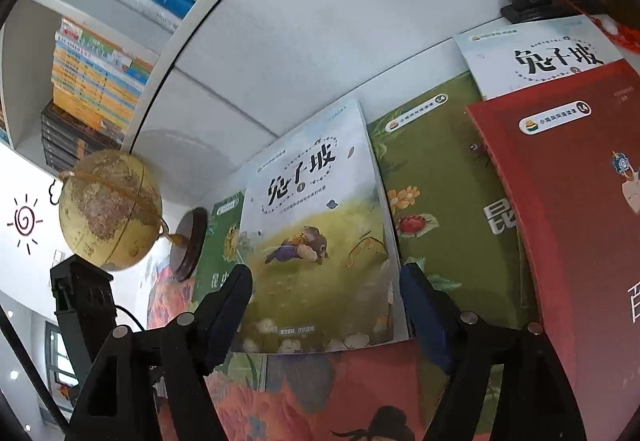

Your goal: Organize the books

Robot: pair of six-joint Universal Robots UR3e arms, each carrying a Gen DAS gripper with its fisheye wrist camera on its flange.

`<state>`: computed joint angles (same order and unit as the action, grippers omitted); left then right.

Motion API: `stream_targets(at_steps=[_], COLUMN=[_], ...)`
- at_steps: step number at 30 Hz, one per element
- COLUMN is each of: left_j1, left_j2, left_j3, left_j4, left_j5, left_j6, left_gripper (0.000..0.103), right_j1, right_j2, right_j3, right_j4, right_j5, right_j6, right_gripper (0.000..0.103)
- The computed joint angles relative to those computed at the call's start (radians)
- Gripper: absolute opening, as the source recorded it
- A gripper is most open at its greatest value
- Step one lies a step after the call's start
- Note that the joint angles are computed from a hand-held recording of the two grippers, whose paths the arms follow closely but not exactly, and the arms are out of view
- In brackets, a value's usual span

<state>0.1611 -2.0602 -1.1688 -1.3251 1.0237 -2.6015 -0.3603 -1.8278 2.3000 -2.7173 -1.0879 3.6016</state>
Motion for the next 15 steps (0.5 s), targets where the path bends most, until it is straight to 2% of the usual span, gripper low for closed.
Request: stream_targets(at_steps=[2, 7, 11, 15], left_j1=[-0.004, 0.044, 0.124, 0.260], left_j2=[0.019, 0.066, 0.205, 0.372], left_j3=[-0.004, -0.028, -0.179, -0.348], left_j4=[-0.014, -0.124, -0.161, -0.253], left_j5=[0.037, 0.034, 0.063, 0.100], left_j6=[0.055, 0.169, 0.280, 0.427], left_gripper=[0.031, 0.031, 0.031, 0.031], right_j1=[0.004, 0.047, 0.078, 0.228], right_j2=[-0.005, -0.077, -0.195, -0.284], right_j3=[-0.013, 0.010, 0.091, 0.132], right_j4=[0.063, 0.130, 0.192, 0.228], right_j5=[0.014, 0.003, 0.059, 0.015], right_j6=[-0.014, -0.026, -0.001, 0.083], right_gripper=[0.077, 0.077, 0.077, 0.077])
